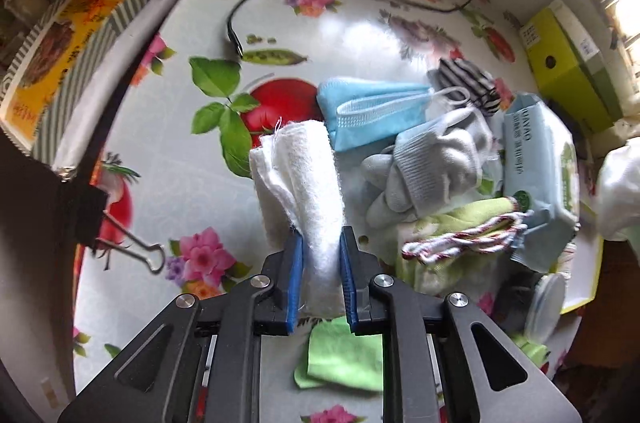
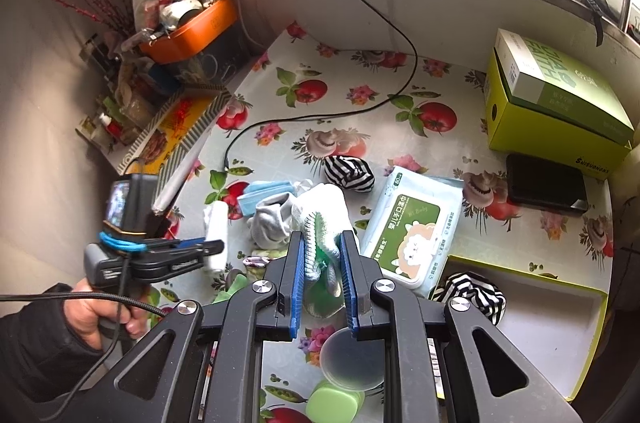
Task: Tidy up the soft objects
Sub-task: 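Lift the white towel and white sock and carry them toward the tray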
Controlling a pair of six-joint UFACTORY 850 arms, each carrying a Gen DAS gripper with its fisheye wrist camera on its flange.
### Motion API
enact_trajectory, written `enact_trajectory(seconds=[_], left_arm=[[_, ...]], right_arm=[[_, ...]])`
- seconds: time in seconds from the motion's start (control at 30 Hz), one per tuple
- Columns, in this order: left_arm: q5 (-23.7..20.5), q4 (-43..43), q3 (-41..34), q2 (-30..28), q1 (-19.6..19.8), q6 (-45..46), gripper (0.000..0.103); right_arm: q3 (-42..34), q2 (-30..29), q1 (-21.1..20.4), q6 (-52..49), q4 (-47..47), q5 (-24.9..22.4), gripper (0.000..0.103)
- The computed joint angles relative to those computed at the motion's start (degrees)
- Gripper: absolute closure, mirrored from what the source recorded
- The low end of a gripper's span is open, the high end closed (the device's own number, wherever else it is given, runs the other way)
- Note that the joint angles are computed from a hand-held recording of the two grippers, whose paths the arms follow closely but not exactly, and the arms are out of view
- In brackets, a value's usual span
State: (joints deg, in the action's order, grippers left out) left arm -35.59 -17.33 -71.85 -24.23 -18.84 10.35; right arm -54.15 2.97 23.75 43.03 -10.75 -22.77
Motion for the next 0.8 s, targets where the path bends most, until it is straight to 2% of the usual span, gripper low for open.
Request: enact_trajectory(seconds=[0.3,0.8], left_arm=[[-1.1,-6.4,0.4,5.9,-1.2,6.4,0.085],[-3.3,-9.9,-2.9,7.5,-9.9,12.7,0.085]], right_arm=[[3.7,3.8,-0.7,1.9,1.0,2.4,0.087],[13.0,15.6,-2.2,18.7,-9.5,1.4,0.087]])
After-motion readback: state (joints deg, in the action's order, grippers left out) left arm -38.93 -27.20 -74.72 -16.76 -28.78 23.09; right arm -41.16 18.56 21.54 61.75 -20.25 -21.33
